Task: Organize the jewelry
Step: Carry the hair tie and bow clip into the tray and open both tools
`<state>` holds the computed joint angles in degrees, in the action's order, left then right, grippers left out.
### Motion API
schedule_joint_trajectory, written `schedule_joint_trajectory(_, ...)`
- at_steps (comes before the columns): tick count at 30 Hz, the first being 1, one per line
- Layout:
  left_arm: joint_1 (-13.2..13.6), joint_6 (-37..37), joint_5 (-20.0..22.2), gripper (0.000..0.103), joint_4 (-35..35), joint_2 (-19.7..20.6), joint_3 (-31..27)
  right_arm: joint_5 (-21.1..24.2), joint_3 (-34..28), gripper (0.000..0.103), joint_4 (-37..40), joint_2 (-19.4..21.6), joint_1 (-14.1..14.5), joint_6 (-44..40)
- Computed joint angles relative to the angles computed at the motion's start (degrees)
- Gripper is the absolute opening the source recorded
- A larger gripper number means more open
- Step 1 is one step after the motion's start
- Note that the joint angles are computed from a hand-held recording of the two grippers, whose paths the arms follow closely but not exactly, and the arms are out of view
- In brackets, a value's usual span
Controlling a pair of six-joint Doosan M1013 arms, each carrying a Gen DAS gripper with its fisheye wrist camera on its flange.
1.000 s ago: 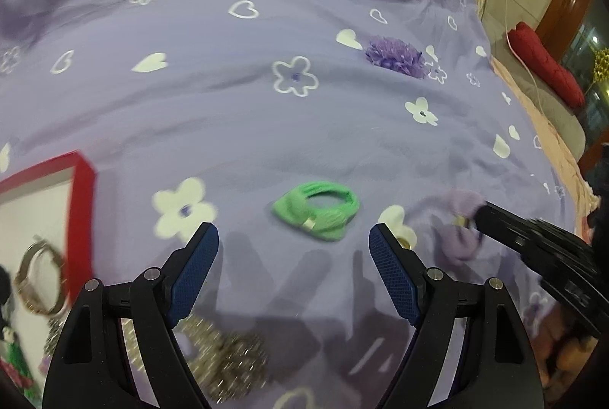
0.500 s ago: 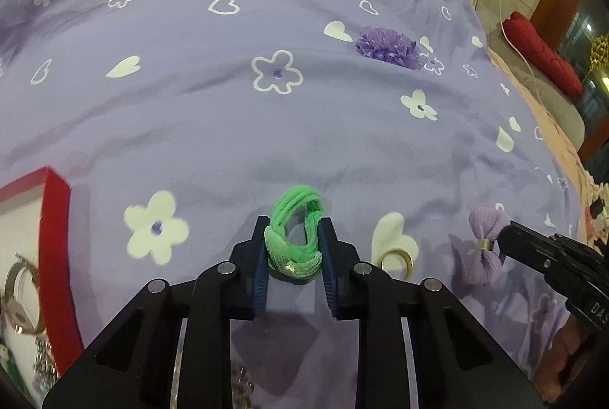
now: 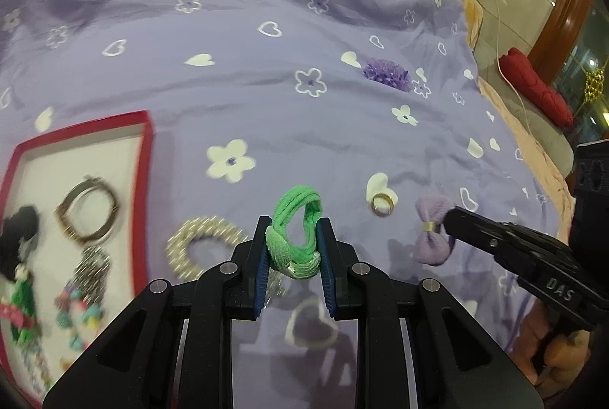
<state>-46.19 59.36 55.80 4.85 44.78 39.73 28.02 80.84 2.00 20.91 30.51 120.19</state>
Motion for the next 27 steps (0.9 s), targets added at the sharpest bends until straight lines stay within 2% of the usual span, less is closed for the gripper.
schedule_joint_trajectory(5,0.06,-2.18,-3.99,0.021,0.71,-4.36,7.05,0.37,-0.71,0.0,2.1,0.43,1.32,-2.85)
schedule_joint_trajectory(13,0.24,-8.06,-8.05,0.021,4.25,-10.18,16.38,1.18,-2.35,0.0,4.95,1.36,3.14,-7.01)
schedule_joint_trajectory(27,1.05,-17.67,-11.07,0.021,9.51,-16.41,26.73,3.44,-6.48,0.0,10.35,3.92,5.45,-14.61)
